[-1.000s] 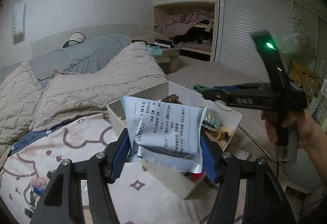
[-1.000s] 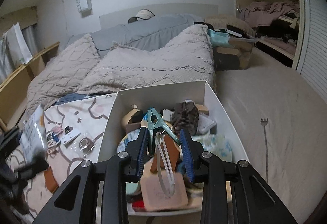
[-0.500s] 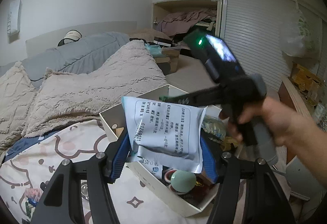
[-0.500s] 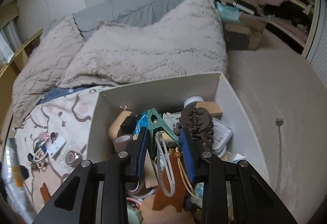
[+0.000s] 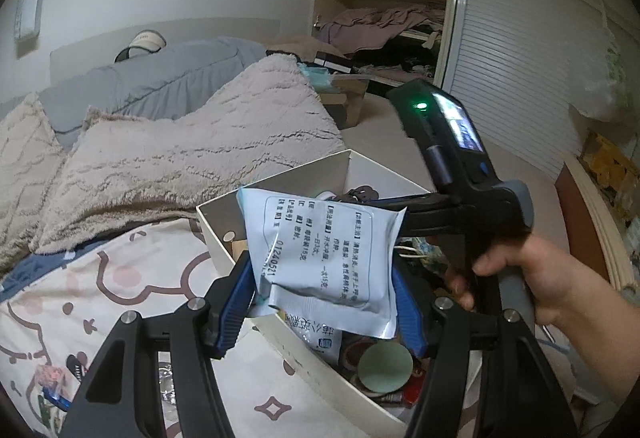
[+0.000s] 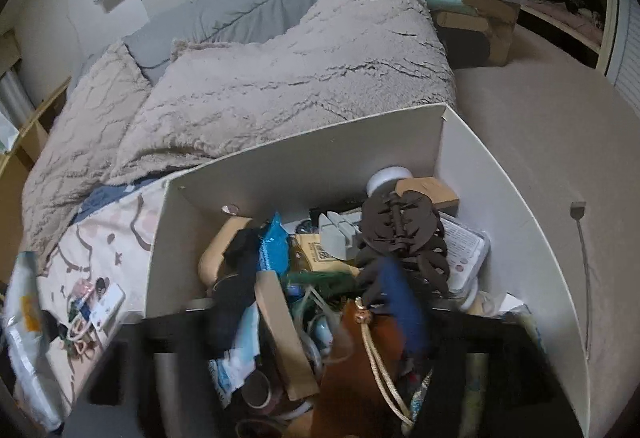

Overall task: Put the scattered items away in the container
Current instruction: 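Open the right gripper to drop the clothespin while the left gripper lowers the packet into the box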

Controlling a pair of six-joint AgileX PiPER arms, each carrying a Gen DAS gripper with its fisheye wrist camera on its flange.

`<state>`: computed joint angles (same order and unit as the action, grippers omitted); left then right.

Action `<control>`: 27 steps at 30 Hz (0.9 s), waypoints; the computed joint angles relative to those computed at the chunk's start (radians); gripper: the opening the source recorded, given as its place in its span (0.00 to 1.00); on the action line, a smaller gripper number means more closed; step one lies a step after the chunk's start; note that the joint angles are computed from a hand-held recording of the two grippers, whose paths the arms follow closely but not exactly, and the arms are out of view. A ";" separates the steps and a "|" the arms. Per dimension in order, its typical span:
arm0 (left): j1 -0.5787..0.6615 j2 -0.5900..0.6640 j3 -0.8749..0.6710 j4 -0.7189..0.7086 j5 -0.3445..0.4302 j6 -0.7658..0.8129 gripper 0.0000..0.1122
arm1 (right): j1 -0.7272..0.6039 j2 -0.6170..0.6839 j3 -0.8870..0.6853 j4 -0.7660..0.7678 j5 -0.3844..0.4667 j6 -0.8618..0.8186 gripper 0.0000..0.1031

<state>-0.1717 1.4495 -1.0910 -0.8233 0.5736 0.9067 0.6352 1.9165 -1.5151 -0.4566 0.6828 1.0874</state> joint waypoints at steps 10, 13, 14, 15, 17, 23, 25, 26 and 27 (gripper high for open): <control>-0.010 0.096 -0.116 0.061 0.010 -0.122 0.56 | -0.022 -0.136 0.186 -0.124 -0.138 0.244 0.70; -0.033 0.134 -0.151 0.126 -0.003 -0.195 0.56 | -0.018 -0.189 0.253 -0.238 -0.138 0.381 0.70; -0.038 0.146 -0.160 0.146 -0.008 -0.215 0.56 | -0.017 -0.207 0.275 -0.266 -0.141 0.408 0.70; -0.045 0.160 -0.172 0.170 -0.013 -0.239 0.56 | -0.017 -0.225 0.296 -0.285 -0.147 0.424 0.70; -0.057 0.197 -0.206 0.210 -0.007 -0.286 0.56 | -0.016 -0.261 0.341 -0.323 -0.163 0.463 0.70; -0.107 0.321 -0.344 0.333 0.034 -0.449 0.56 | -0.034 -0.315 0.432 -0.352 -0.225 0.487 0.70; -0.116 0.369 -0.405 0.364 0.067 -0.504 0.56 | -0.036 -0.330 0.463 -0.381 -0.234 0.517 0.70; -0.120 0.389 -0.434 0.383 0.084 -0.530 0.56 | -0.041 -0.336 0.476 -0.385 -0.243 0.523 0.70; -0.125 0.412 -0.467 0.404 0.102 -0.557 0.56 | -0.047 -0.342 0.491 -0.387 -0.253 0.526 0.70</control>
<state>-0.2962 1.8613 -1.5582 -0.4192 0.6753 0.3497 0.5884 1.5747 -1.0239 -0.8439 0.4303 1.6138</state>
